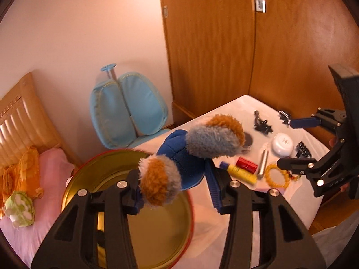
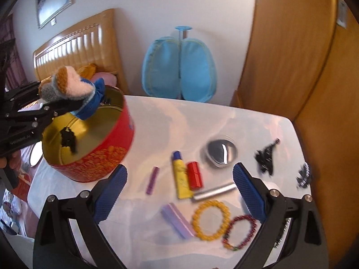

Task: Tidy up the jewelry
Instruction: 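Carry the plush toy into the red tin and open the left gripper, then grasp the black bow clip with pearl strip using the right gripper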

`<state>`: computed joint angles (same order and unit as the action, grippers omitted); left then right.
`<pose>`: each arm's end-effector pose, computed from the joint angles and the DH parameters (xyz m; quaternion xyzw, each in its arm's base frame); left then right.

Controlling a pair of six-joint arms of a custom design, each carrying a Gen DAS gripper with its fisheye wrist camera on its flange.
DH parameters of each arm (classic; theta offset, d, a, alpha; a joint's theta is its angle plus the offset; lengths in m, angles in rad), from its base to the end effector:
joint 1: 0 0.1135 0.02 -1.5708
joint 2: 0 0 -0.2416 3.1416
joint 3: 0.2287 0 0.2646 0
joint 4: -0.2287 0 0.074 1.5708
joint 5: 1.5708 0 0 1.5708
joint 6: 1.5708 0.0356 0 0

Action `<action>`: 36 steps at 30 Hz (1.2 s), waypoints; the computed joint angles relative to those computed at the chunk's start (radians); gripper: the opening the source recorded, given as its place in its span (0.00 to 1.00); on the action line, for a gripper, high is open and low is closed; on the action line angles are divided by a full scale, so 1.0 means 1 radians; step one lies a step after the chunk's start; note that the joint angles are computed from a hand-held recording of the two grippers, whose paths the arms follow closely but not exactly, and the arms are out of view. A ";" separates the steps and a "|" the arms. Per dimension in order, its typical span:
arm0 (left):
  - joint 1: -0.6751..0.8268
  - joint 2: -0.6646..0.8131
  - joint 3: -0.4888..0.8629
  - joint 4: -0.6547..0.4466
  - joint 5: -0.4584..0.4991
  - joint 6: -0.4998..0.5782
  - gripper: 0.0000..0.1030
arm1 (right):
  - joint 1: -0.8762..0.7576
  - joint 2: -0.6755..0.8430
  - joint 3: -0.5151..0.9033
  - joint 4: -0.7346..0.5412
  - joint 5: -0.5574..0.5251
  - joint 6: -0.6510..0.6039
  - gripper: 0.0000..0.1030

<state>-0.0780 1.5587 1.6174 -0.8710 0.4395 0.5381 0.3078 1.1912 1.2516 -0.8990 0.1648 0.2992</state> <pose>0.3417 -0.0419 0.3530 0.3518 0.8395 -0.1148 0.3980 0.2467 0.0723 0.3322 0.0255 0.9307 0.0333 0.3634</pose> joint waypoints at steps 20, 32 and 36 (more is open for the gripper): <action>0.185 0.178 -0.042 -0.046 -0.099 0.140 0.67 | 0.257 0.440 0.328 -0.030 0.022 0.012 0.93; 0.157 0.171 0.046 -0.203 0.052 0.184 0.90 | 0.239 0.291 0.180 -0.026 0.051 0.077 0.93; 0.108 0.091 -0.026 -0.157 0.115 0.164 0.93 | 0.200 0.179 0.061 -0.030 0.057 0.117 0.93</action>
<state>0.0297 1.6501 1.5911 -1.0282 0.5549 0.7026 0.5082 1.3700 1.3131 -0.9292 0.2217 0.4167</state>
